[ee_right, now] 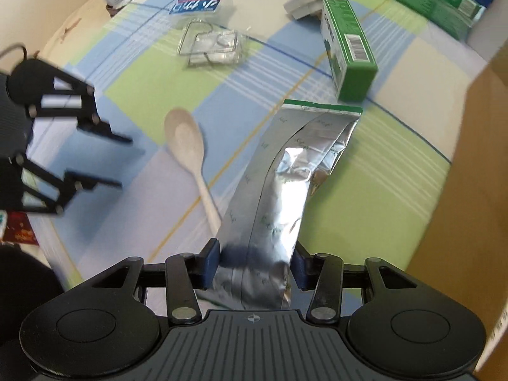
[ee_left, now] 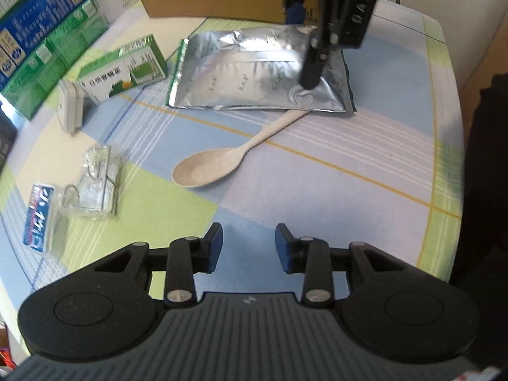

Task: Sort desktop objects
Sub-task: 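Grasp the wooden spoon with the left tool while the right tool holds the foil pouch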

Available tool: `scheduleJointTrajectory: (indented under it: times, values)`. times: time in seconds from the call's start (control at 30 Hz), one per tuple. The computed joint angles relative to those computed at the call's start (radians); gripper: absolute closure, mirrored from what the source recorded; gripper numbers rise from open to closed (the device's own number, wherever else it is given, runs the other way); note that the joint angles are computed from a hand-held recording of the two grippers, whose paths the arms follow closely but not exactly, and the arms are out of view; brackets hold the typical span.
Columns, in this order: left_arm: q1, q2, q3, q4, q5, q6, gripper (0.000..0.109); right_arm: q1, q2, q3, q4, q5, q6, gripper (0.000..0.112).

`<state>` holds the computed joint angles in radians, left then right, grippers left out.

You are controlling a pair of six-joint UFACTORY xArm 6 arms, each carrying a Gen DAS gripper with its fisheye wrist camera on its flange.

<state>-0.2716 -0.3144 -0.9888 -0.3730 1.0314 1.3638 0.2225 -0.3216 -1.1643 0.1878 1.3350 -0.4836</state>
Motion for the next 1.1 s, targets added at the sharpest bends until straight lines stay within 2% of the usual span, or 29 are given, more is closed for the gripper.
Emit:
scheduleJointTrajectory:
  times: [0.1, 0.2, 0.37, 0.5, 0.57, 0.7, 0.77, 0.87, 1.0, 1.1]
  values:
    - [-0.010, -0.021, 0.022, -0.012, -0.068, 0.044, 0.054, 0.015, -0.061, 0.058, -0.036, -0.033, 0.000, 0.065]
    - [-0.025, -0.004, 0.008, -0.042, -0.109, 0.092, 0.046, 0.013, -0.101, 0.103, -0.042, -0.074, 0.012, 0.040]
    - [-0.064, 0.084, -0.059, -0.026, -0.108, 0.157, 0.044, 0.004, -0.105, 0.134, -0.045, -0.135, 0.000, 0.038]
    - [-0.076, 0.120, -0.088, -0.008, -0.074, 0.206, 0.044, 0.002, -0.081, 0.135, -0.025, -0.168, -0.018, 0.038]
    - [-0.079, 0.158, -0.126, -0.004, -0.043, 0.201, 0.045, 0.003, -0.070, 0.134, -0.019, -0.176, -0.024, 0.038]
    - [-0.088, 0.213, -0.172, 0.017, -0.014, 0.202, 0.060, -0.001, -0.051, 0.131, -0.004, -0.183, -0.031, 0.038]
    - [-0.083, 0.224, -0.189, 0.025, 0.006, 0.180, 0.068, -0.003, -0.047, 0.133, 0.002, -0.191, -0.031, 0.038]
    - [-0.073, 0.206, -0.174, 0.060, 0.002, 0.141, 0.073, -0.003, -0.049, 0.137, 0.006, -0.202, -0.020, 0.039]
    - [-0.039, 0.145, -0.115, 0.104, -0.009, 0.034, 0.083, 0.002, -0.063, 0.143, 0.004, -0.206, -0.009, 0.043]
    - [0.000, 0.079, -0.049, 0.119, -0.015, -0.102, 0.085, 0.002, -0.082, 0.153, 0.003, -0.203, -0.002, 0.043]
